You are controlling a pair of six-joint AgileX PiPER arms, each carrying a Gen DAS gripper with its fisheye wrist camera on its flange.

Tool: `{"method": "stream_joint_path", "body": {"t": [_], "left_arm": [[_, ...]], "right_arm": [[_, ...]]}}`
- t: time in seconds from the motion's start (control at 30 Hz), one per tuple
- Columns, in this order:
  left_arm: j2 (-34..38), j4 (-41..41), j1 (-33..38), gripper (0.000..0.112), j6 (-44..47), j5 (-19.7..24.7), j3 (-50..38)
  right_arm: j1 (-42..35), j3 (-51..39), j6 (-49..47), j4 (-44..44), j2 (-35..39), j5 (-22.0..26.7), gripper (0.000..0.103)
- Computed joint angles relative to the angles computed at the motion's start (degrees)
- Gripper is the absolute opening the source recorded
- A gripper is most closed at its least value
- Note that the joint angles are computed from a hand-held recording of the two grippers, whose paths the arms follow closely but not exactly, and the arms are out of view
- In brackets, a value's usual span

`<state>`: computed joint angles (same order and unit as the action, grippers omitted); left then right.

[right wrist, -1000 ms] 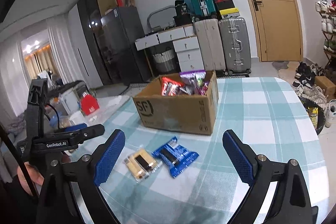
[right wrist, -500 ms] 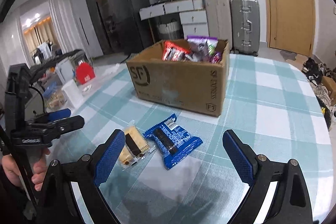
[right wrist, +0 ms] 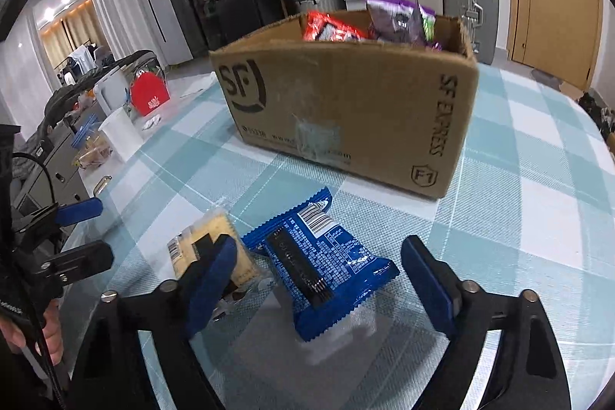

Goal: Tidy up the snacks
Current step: 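Grasp the blue biscuit pack with the right tool, then grasp the clear cracker pack with the left tool while the right tool holds the blue pack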

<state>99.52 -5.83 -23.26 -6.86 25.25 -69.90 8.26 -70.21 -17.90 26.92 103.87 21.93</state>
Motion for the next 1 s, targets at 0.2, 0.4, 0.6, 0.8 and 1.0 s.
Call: {"method": "stream_joint_path", "body": {"t": [0.2,0.4,0.6,0.8,1.0], "left_arm": [[0.06,-0.94,0.53,0.102,0.58,0.27,0.65],[-0.37,-0.37,1.15,0.102,-0.19,0.22,0.22],[-0.71,1.29,0.8,0.102,-1.57,0.7,0.49],[-0.62,1.19,0.47,0.102,-2.14,0.92,0.61],[0.62,0.46,-0.24,0.102,-1.41,2.21,-0.56]], "right_arm": [[0.44,-3.02,1.31,-1.94,3.63,1.15,0.078],[0.69,-4.89,0.47,-1.39,5.38,2.97,0.055],[-0.1,-1.88,-7.19,8.41,3.93,1.32,0.048],[-0.49,2.64,-8.87,12.06,-0.52,-0.61,0.048],[-2.69,8.14,-18.62,23.17,-5.62,-0.91,0.048]]}}
